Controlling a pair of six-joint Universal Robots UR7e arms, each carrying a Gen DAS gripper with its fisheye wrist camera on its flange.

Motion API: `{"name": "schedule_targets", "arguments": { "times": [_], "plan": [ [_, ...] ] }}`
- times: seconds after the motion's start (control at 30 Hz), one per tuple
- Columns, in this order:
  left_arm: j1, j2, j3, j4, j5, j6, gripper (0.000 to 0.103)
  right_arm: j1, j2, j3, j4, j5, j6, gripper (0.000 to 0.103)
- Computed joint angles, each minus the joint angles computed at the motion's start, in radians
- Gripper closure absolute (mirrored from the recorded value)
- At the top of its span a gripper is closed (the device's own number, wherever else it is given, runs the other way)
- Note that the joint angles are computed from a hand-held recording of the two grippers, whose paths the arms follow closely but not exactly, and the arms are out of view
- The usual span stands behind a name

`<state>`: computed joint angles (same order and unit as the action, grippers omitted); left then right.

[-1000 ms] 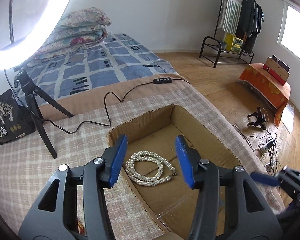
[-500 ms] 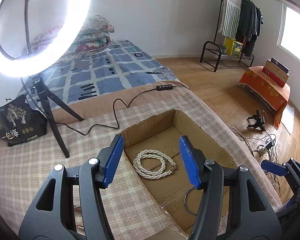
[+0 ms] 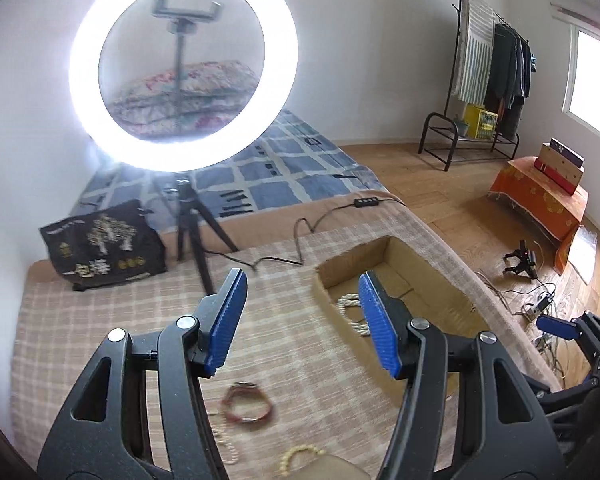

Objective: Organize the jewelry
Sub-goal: 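Withdraw both tools from the box back over the remaining jewelry, then grasp the green jade pendant with the left tool while the right tool grips the yellow bead bracelet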

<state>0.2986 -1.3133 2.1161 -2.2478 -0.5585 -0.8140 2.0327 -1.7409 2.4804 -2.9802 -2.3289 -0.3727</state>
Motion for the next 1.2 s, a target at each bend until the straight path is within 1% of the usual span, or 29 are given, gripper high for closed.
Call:
{"name": "schedule_targets", "arguments": {
  "times": [0.07,0.13,0.2,0.3,0.4,0.47,0.67,0.8,0.87,0.97,1.03,1.2],
  "plan": [
    [-0.023,-0.065,0.020,0.089,0.018,-0.059,0.043,0.033,0.012,0.013,-0.021,-0.010,-0.004,0.018],
    [-0.047,-0.139,0.039,0.200,0.032,-0.136,0.043,0.058,0.024,0.023,-0.037,-0.003,-0.017,0.018],
    [-0.069,-0.203,0.050,0.321,0.047,-0.216,0.043,0.085,0.036,0.036,-0.051,0.016,-0.030,0.018],
    [-0.107,-0.301,0.060,0.520,0.055,-0.344,0.043,0.120,0.058,0.056,-0.085,0.064,-0.044,0.018],
    [-0.144,-0.379,0.064,0.716,0.054,-0.474,0.043,0.153,0.095,0.065,-0.105,0.074,-0.041,0.018],
    [-0.170,-0.427,0.067,0.841,0.041,-0.565,0.043,0.167,0.115,0.065,-0.104,0.079,-0.031,0.018],
    [-0.236,-0.556,0.088,1.100,-0.029,-0.763,0.043,0.170,0.164,0.053,-0.044,0.135,0.021,0.018],
    [-0.270,-0.638,0.113,1.204,-0.091,-0.859,0.043,0.173,0.203,0.047,-0.031,0.151,0.029,0.018],
    [-0.279,-0.677,0.130,1.236,-0.120,-0.888,0.043,0.168,0.222,0.044,-0.033,0.150,0.032,0.018],
    [-0.268,-0.723,0.157,1.225,-0.160,-0.886,0.043,0.143,0.240,0.040,-0.022,0.164,0.041,0.018],
    [-0.269,-0.760,0.182,1.223,-0.196,-0.908,0.043,0.126,0.258,0.042,-0.032,0.161,0.046,0.018],
    [-0.284,-0.845,0.245,1.211,-0.296,-0.952,0.043,0.067,0.295,0.048,-0.026,0.182,0.056,0.020]
  ]
}}
